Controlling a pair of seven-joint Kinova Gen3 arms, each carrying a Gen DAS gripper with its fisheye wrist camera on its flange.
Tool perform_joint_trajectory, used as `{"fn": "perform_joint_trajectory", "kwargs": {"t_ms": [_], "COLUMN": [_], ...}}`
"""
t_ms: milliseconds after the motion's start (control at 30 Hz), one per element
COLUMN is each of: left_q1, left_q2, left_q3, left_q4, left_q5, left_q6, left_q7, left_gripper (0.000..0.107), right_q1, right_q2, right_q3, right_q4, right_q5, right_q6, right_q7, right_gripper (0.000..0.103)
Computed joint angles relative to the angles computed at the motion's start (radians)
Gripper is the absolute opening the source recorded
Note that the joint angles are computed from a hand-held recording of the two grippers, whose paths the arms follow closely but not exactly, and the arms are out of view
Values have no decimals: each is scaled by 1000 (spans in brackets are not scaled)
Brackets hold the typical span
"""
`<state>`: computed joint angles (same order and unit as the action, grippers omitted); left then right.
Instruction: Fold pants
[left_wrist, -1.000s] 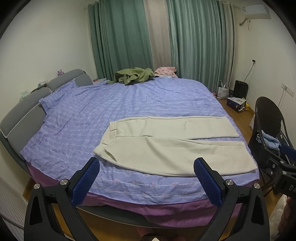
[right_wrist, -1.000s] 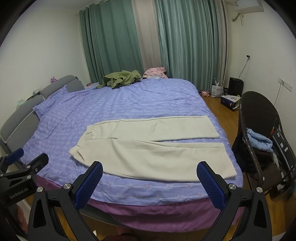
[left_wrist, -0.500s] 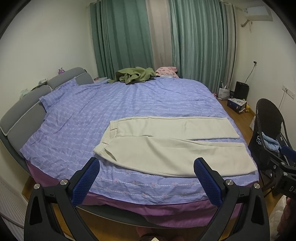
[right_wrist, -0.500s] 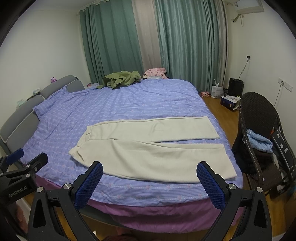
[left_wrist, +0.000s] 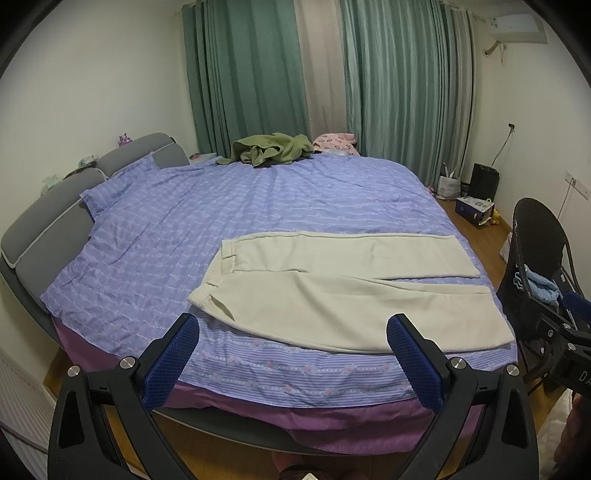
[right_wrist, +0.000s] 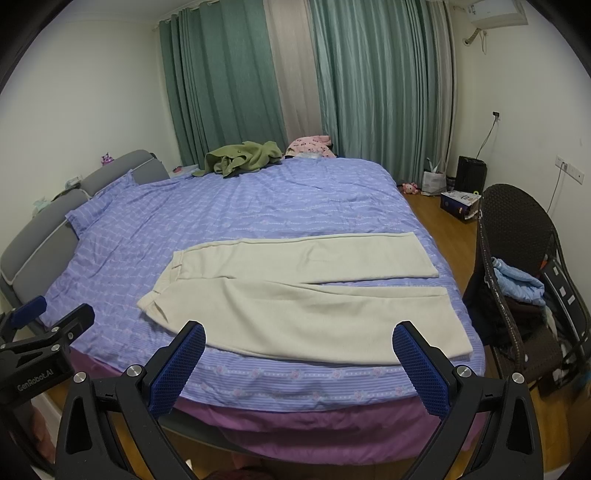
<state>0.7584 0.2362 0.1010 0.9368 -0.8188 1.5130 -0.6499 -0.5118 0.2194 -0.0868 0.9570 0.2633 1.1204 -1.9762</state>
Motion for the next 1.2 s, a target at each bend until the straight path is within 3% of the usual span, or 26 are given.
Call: {"fn": "perform_joint_trajectory", "kwargs": {"t_ms": [700, 1033, 1200], "left_q1": [-12, -107, -196], "left_q2": [-12, -32, -45], "left_q3": [4, 0, -8], "left_q4": [22, 58, 72], "left_q5": [10, 77, 161], "left_q6": [-3, -43, -79], "left_q7": [15, -16, -86], "left_gripper": [103, 103, 103], "right_q1": [-11, -60, -100], "right_q2": [50, 102, 178], "right_q3": [14, 26, 44], "right_q4": [-93, -161, -266], "right_q5": [-13, 10, 11], "right_q6": [55, 102, 173], "right_q7": [27, 8, 1], "right_gripper": [103, 103, 103]}}
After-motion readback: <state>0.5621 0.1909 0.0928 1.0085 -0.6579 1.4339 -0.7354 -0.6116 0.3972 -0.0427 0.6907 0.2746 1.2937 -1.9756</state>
